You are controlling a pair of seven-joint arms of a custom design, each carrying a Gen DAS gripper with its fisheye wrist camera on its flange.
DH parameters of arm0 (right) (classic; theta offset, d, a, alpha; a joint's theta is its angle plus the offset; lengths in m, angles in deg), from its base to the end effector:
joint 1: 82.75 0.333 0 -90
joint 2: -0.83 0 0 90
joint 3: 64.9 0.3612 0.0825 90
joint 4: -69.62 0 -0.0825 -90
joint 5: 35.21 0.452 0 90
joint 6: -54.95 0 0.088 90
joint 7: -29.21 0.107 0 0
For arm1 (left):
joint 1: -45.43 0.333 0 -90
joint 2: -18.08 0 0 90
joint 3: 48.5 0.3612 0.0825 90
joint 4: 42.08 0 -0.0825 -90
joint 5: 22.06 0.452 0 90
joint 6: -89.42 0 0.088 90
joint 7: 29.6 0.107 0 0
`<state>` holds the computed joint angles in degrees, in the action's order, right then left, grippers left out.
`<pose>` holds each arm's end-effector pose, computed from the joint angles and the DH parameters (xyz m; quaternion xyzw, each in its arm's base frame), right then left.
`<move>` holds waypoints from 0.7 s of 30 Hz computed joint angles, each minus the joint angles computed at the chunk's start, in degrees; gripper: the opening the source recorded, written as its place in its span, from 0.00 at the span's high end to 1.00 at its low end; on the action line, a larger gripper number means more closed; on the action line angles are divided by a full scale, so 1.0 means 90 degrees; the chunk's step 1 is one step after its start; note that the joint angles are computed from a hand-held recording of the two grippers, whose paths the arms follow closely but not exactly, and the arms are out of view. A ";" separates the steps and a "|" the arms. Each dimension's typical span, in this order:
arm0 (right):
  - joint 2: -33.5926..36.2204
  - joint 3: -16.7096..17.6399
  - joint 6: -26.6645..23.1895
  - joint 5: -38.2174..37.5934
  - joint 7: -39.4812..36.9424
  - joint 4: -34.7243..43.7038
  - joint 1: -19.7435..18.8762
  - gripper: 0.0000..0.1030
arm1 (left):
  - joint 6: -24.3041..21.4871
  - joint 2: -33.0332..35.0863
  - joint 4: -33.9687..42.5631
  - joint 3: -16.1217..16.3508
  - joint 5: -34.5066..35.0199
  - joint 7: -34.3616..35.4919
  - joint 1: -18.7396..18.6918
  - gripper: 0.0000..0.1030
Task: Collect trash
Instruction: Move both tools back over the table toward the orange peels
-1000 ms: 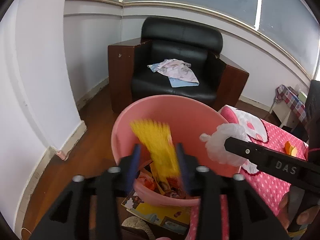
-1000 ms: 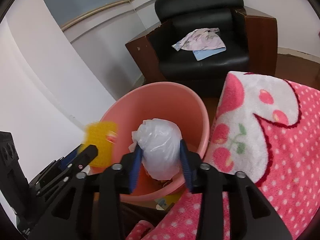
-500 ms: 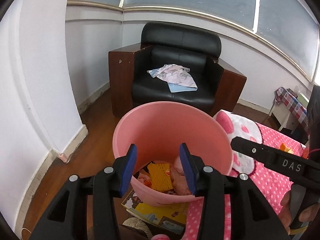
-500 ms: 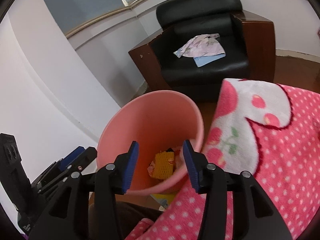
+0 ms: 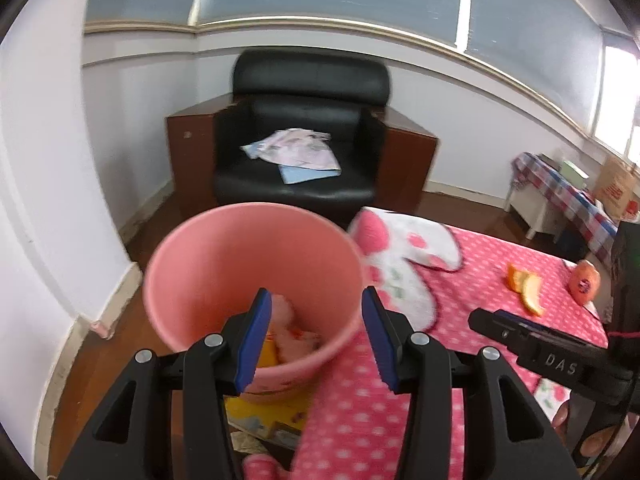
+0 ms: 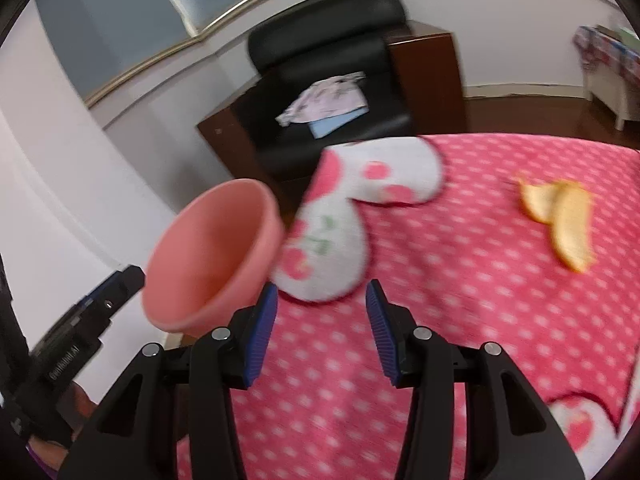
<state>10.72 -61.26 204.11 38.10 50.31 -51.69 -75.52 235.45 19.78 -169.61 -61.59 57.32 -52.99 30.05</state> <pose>0.6370 0.1013 0.3533 -0.7460 0.5281 -0.0118 0.4056 0.5248 -0.2989 0.3849 -0.7410 0.5046 -0.2899 0.3350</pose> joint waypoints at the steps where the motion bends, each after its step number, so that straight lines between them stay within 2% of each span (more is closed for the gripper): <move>1: -0.0018 -0.0032 0.0044 0.0000 -0.0011 -0.0030 -0.0026 0.54 | -0.0003 0.0066 0.0076 -0.0019 0.0022 0.0021 -0.0021 0.55; 3: -0.0062 -0.0116 0.0239 0.0025 -0.0042 -0.0124 -0.0099 0.54 | 0.0043 0.0251 0.0287 -0.0042 0.0045 0.0104 -0.0083 0.55; 13: 0.0093 -0.0375 0.0508 0.0361 0.0131 -0.0052 -0.0606 0.54 | 0.0592 0.1254 0.1424 0.0154 -0.0444 0.0969 -0.0444 0.55; 18: 0.0347 -0.0371 0.0536 0.0162 0.0490 0.0186 -0.0765 0.54 | 0.0691 0.1649 0.1917 0.0299 -0.0840 0.1547 -0.0614 0.55; 21: 0.0494 -0.0275 0.0709 0.0259 0.0300 0.0342 -0.0809 0.51 | 0.0707 0.1809 0.2121 0.0405 -0.0915 0.1663 -0.0712 0.55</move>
